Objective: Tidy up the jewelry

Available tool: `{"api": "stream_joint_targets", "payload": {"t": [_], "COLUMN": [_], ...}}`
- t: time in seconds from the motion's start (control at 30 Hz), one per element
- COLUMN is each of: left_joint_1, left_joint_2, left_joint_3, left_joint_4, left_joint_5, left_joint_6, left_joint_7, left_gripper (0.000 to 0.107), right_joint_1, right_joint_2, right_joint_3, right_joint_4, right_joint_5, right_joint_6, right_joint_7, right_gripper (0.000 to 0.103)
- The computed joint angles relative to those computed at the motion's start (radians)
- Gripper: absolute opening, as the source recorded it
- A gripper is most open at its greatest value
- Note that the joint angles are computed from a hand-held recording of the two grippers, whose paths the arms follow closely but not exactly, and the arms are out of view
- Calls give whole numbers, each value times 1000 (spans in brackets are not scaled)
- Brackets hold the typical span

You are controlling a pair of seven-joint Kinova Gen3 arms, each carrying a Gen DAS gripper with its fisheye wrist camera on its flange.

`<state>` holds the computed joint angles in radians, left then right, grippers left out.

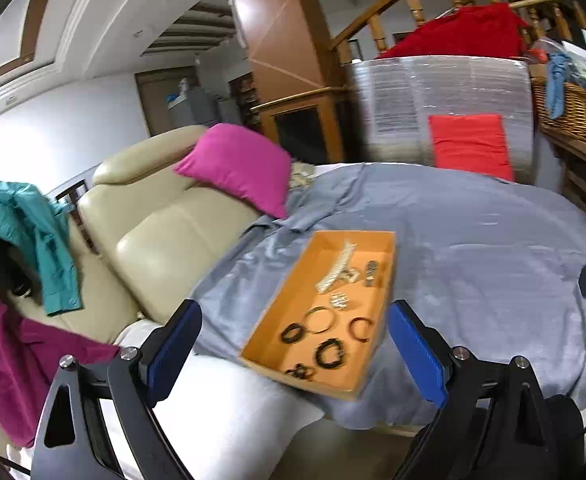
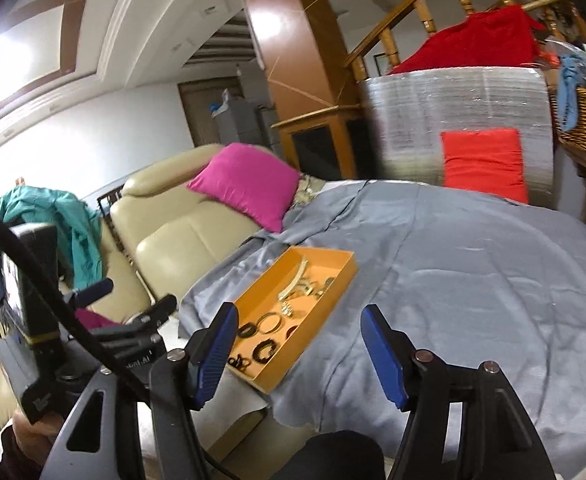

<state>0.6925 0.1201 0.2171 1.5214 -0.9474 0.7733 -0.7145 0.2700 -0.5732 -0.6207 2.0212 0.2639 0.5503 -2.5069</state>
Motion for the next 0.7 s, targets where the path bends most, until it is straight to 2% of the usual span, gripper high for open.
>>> {"api": "stream_joint_targets", "payload": {"t": [0.3, 0.5, 0.7], "left_joint_1": [-73, -113, -129], "left_joint_2": [-16, 3, 27], "left_joint_3": [-24, -44, -66], "left_joint_4": [39, 42, 32], "left_joint_5": [18, 33, 57], "left_joint_6": [-12, -21, -26], "left_joint_7": [12, 2, -6], "left_gripper": [94, 94, 94], "right_joint_1": [63, 104, 115], "right_joint_2": [136, 251, 369], "right_joint_3": [-147, -261, -359], "right_joint_4": [-108, -178, -201], "right_joint_5": [92, 219, 369], "right_joint_6": [34, 64, 91], "right_joint_7": [-47, -153, -270], "right_gripper": [69, 70, 70]}}
